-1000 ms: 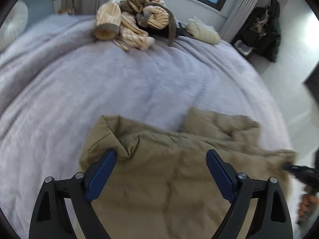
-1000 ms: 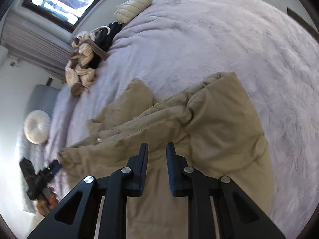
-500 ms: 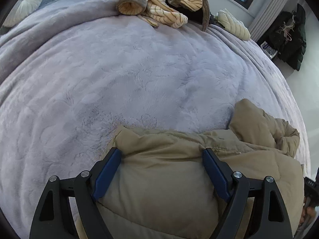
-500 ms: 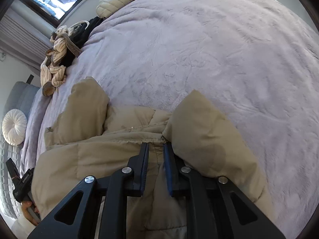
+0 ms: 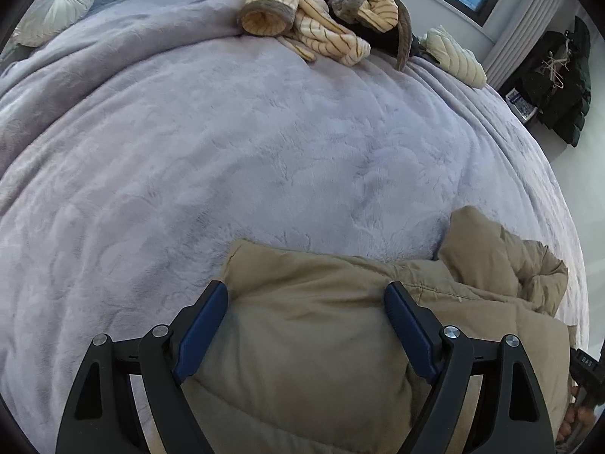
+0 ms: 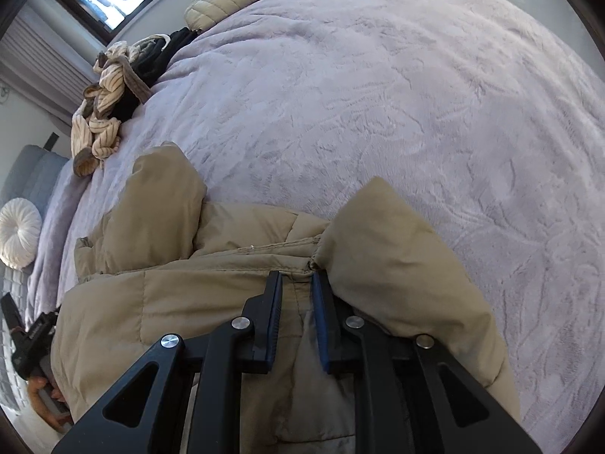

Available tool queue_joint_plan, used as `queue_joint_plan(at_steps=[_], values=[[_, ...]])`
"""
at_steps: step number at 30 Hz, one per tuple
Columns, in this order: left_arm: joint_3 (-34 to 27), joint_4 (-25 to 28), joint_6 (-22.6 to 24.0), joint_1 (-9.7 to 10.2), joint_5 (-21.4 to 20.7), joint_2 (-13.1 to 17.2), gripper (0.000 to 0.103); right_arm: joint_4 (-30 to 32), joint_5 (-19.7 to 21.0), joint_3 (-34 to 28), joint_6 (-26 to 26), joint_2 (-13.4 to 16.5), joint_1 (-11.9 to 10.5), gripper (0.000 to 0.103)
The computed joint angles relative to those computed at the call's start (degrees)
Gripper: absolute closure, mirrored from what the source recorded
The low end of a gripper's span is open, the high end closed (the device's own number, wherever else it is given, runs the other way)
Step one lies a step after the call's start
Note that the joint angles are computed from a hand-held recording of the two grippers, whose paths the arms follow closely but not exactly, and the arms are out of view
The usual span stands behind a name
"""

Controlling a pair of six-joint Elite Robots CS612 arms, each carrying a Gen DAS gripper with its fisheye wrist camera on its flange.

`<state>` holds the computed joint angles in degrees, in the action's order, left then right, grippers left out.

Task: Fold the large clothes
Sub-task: 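Open both tools and release the folded coat on the bed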

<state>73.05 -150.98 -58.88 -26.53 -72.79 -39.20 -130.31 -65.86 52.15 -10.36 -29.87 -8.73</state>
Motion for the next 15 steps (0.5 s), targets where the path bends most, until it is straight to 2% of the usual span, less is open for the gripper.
queue_joint_plan(at_steps=[3,5,11,15], values=[[1.31,0.37,0.35,-0.37,1.22,-1.58,0.016,-0.44,-1.65,0.73,-0.19,-0.98,0.28,0.081],[2.79,0.01,1.45,-0.72,1.82,-3.07,0.016,-1.14,-1.52,2.13,-0.58,-2.29,0.27,0.076],[7.65,0.25,2.93,-2.15,1.68,-7.27,0.016,-3.62,2.79,8.45,-1.48,-7.23,-0.58,0.054],[11.38,1.19,2.14,-3.5,0.47,-9.83,0.016,-3.66,5.82,13.78,-1.68,-10.89,-1.43,0.049]])
